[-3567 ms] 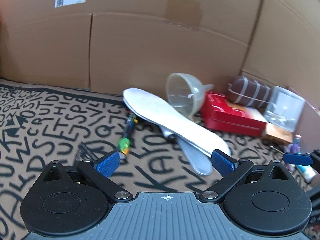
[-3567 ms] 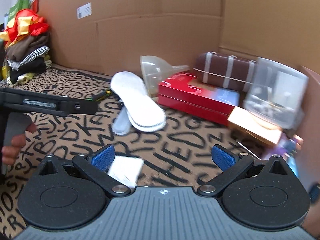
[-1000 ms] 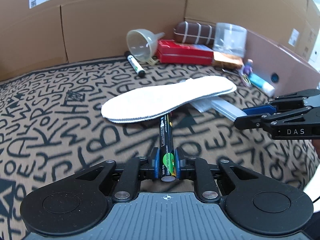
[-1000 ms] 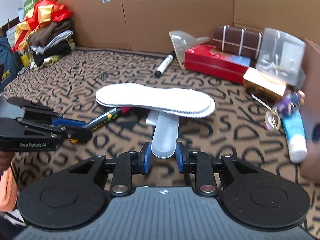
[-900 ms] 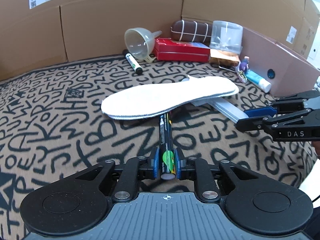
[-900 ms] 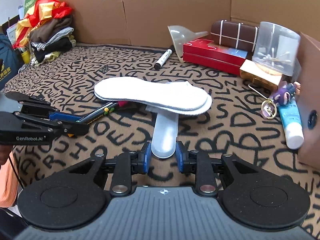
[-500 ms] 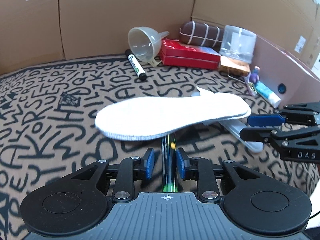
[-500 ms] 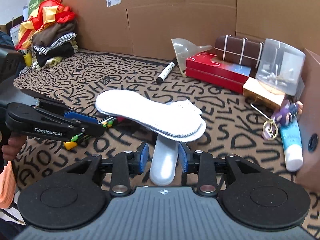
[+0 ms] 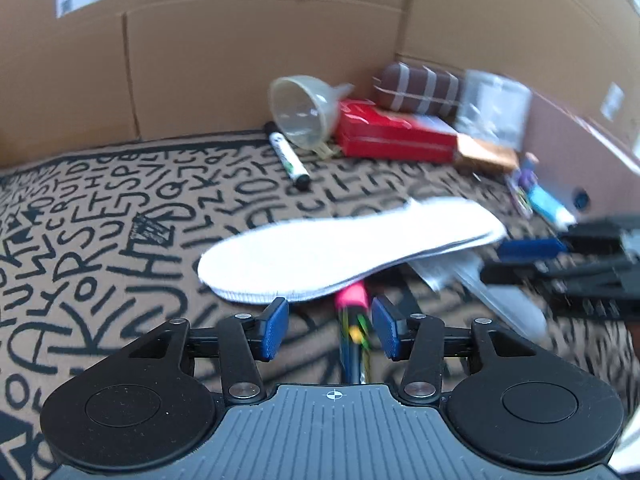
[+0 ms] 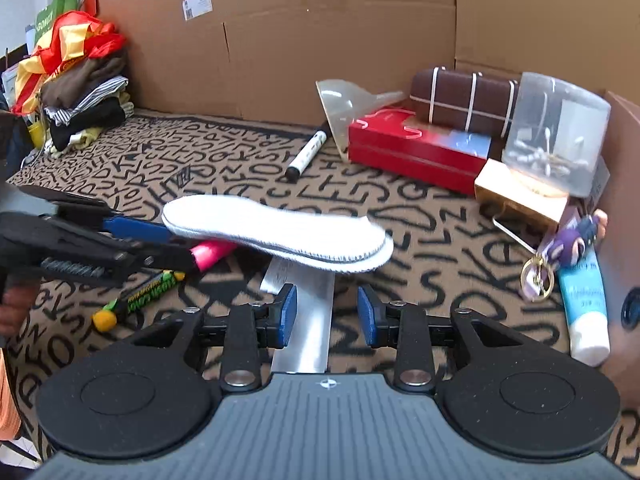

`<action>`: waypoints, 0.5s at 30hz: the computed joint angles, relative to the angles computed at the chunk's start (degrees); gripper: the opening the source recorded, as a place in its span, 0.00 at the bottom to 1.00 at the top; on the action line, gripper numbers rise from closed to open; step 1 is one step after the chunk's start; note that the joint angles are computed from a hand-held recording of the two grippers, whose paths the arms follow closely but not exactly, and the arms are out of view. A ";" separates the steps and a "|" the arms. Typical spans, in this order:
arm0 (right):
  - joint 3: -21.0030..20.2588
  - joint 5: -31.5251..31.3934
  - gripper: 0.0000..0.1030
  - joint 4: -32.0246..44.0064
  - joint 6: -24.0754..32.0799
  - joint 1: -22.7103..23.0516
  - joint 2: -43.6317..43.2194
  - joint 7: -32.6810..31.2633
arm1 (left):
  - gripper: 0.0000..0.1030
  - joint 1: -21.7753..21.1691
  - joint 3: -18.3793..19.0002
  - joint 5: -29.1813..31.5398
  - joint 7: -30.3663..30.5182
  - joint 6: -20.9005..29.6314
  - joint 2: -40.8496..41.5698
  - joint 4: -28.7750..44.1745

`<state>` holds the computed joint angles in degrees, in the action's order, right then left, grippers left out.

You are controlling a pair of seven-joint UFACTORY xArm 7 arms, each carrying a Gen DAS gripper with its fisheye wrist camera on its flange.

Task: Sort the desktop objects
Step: 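Lift the marker with the left gripper while the right pulls the strip from under the insole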

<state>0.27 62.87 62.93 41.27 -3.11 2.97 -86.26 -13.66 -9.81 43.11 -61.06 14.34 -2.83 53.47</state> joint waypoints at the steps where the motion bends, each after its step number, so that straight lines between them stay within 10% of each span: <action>1: -0.07 -0.11 0.37 -0.42 0.29 -0.08 -0.34 0.02 | 0.60 -0.49 -0.05 -1.85 2.31 -0.11 -0.61 -0.83; 8: 0.15 -1.67 0.37 -2.02 -0.52 0.89 -1.02 -0.07 | 0.59 -1.44 -1.70 1.80 2.84 3.37 0.05 -0.21; 10: 0.18 -0.75 0.33 -3.26 -1.68 1.14 -1.72 -2.37 | 0.28 -1.86 -1.56 3.54 2.16 3.89 0.34 0.21; 15: -1.12 -2.29 0.31 -4.46 0.45 0.90 -3.38 -2.55 | 0.11 -2.90 -1.39 4.23 0.76 4.71 0.14 0.33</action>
